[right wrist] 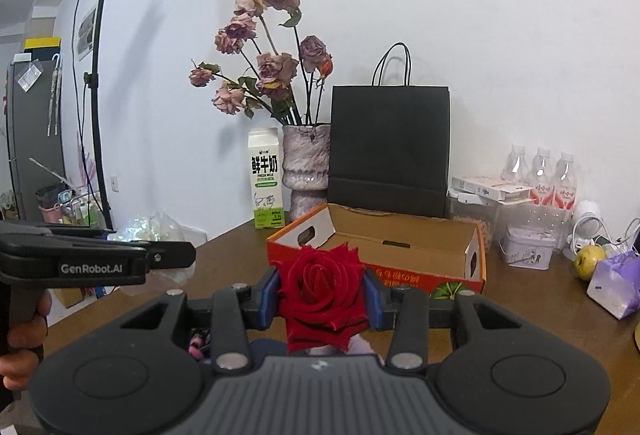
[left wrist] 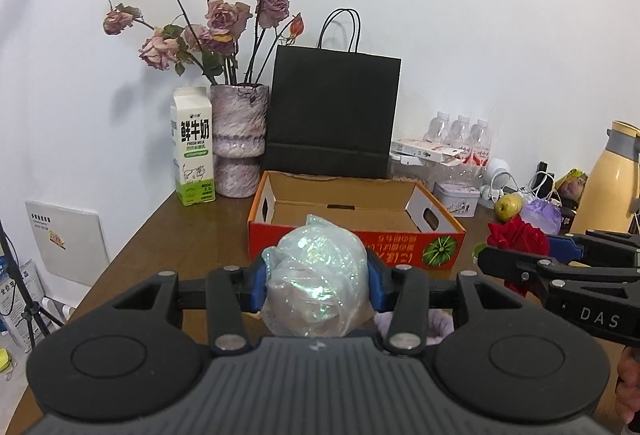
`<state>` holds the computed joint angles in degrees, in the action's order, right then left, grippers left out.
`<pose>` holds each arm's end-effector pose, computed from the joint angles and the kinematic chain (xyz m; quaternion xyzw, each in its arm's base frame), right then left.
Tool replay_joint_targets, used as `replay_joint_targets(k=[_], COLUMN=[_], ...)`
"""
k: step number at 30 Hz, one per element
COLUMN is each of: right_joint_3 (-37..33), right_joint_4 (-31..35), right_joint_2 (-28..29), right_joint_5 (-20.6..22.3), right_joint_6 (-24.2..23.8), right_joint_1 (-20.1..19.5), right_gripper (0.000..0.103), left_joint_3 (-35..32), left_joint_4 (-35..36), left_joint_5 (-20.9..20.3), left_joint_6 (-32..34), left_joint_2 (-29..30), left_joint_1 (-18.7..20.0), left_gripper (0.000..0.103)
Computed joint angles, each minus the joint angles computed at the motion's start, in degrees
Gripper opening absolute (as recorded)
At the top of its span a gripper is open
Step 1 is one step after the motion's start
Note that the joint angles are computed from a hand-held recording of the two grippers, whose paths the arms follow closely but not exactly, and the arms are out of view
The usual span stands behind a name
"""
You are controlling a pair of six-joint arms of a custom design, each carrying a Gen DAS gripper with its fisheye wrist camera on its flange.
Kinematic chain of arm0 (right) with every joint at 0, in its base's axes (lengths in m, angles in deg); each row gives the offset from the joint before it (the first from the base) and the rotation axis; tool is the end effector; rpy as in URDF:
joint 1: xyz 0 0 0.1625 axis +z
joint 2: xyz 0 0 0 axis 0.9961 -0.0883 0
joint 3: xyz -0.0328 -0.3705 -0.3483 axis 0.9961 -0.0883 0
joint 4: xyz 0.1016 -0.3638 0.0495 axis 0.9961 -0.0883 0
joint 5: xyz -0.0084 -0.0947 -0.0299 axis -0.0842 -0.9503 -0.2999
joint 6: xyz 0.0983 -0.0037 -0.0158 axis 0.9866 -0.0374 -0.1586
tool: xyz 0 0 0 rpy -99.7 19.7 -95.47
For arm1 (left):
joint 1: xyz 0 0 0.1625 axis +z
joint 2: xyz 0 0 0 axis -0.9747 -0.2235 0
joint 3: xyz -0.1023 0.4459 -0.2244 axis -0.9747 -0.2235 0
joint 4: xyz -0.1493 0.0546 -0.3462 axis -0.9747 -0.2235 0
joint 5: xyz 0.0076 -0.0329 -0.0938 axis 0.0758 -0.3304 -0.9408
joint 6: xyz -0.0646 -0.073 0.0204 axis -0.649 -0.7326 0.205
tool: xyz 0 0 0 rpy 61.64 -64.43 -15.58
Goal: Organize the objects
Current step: 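Carry the rose and plastic bag with both grippers over the cardboard box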
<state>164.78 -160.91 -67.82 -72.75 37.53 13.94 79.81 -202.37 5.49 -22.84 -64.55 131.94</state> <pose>0.2389 -0.5796 0.0229 0.4749 -0.7846 0.3902 0.0814 -0.0892 -0.5054 0.2081 0.1001 0.7401 -0.5672 0.3471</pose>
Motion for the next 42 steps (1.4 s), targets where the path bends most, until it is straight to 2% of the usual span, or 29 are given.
replay_joint_targets(k=[12, 21, 42], right_joint_3=[-8.25, -15.75, -35.71], right_joint_4=[9.98, 17.34, 31.18], right_joint_2=[-0.43, 0.4, 7.17], right_joint_5=[-0.36, -1.4, -1.04], right_joint_6=[1.37, 0.74, -2.64], right_joint_1=[0.22, -0.24, -1.38], right_gripper=[0.041, 0.041, 0.041], left_joint_3=[-7.62, -14.29, -31.9], left_joint_4=[9.52, 15.4, 26.87], left_joint_5=[-1.38, -2.93, -6.13], left_joint_6=[0.4, 1.63, 7.39], left_joint_2=[-1.47, -0.48, 4.43], left_joint_1=[2.51, 4.67, 10.3], left_gripper=[0.047, 0.048, 0.048])
